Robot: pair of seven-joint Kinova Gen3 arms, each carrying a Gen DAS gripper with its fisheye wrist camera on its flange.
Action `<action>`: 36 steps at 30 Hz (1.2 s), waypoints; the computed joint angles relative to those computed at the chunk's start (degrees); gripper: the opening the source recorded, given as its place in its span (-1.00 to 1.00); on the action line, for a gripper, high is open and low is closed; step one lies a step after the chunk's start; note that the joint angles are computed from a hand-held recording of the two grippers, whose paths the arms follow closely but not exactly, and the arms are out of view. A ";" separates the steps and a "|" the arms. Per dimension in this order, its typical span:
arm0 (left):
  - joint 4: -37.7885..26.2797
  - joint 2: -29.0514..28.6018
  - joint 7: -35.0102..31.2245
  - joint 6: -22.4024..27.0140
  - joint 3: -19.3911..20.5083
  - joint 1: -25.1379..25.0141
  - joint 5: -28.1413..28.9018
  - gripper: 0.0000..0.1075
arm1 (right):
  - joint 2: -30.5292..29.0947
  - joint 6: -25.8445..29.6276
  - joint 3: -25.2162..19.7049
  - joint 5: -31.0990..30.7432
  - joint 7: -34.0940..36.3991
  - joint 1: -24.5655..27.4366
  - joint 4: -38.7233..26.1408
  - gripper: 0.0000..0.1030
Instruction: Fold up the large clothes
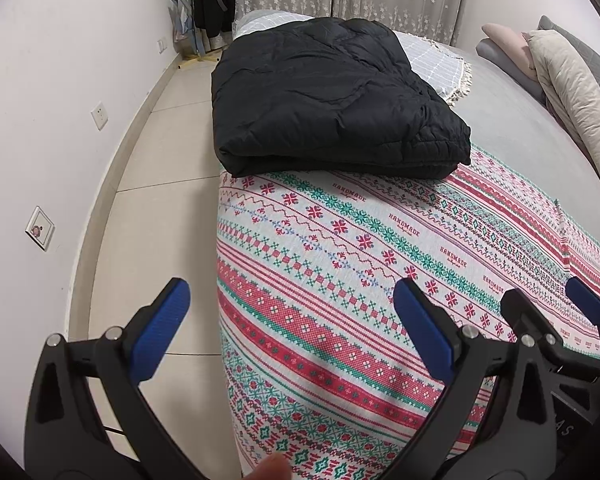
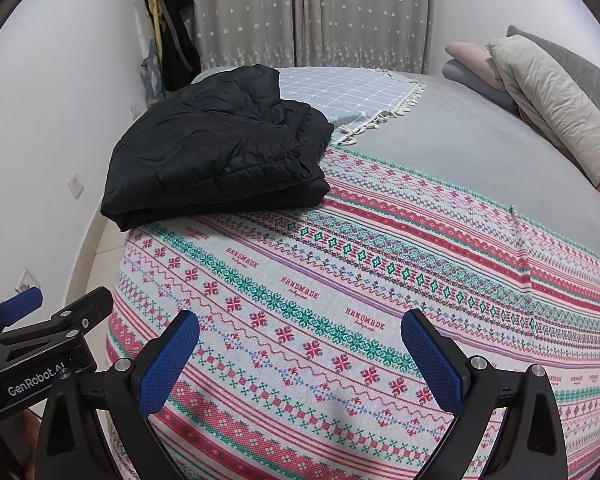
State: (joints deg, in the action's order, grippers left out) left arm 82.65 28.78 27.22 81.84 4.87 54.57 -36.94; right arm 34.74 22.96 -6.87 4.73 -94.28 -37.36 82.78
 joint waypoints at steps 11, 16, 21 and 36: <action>0.18 -0.11 -0.12 -0.06 0.03 -0.15 0.01 0.89 | -0.01 -0.02 -0.09 -0.22 0.41 0.17 0.06 0.97; 0.17 -0.08 -0.27 -0.17 0.08 -0.27 0.14 0.89 | 0.00 -0.01 0.08 -0.18 0.27 0.02 0.03 0.97; 0.35 -0.17 -0.35 -0.35 0.06 -0.34 0.13 0.89 | -0.08 0.00 0.16 -0.07 0.21 -0.03 0.16 0.97; 0.42 -0.07 -0.51 -0.38 0.14 -0.80 1.14 0.89 | -0.04 0.17 0.27 0.18 0.00 -0.30 0.10 0.97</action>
State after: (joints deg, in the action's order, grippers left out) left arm 83.07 28.71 26.71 81.46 5.01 53.77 -35.81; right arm 34.71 23.13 -6.60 4.92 -94.28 -37.65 82.88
